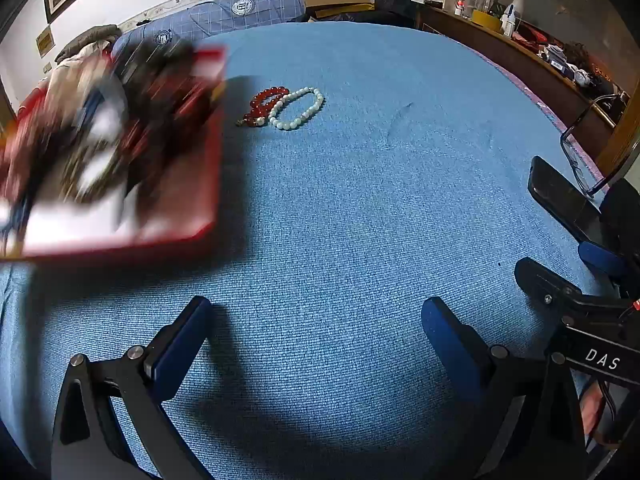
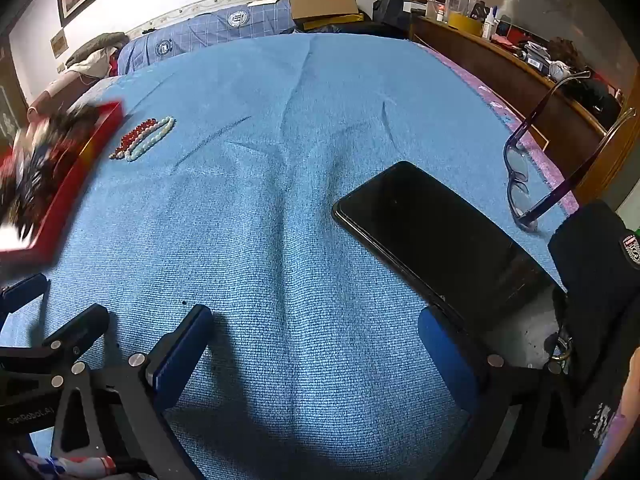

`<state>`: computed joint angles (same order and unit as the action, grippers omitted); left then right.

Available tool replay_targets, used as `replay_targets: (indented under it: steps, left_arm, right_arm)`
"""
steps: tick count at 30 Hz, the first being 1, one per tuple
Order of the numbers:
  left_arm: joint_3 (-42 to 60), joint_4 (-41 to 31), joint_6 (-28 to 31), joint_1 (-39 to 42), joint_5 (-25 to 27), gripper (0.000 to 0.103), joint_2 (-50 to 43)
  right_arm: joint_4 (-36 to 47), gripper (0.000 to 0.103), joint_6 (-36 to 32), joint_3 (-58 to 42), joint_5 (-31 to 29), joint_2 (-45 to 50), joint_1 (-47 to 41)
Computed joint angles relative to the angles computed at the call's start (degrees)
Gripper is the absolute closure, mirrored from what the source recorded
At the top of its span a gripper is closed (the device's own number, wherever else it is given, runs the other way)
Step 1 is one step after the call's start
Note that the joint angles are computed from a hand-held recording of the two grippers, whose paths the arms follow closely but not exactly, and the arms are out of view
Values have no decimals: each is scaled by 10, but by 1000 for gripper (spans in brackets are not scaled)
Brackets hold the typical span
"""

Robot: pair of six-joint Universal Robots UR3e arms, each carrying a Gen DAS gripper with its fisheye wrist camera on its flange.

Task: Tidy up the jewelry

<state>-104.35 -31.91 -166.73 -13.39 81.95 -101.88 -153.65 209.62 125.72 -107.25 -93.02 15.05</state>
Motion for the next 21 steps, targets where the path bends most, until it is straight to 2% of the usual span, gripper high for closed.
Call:
replay_targets:
  steps: [21]
  left_arm:
    - [-1, 1, 0, 0, 0, 0, 2]
  right_arm:
    - [5, 0, 3, -4, 4, 2, 1]
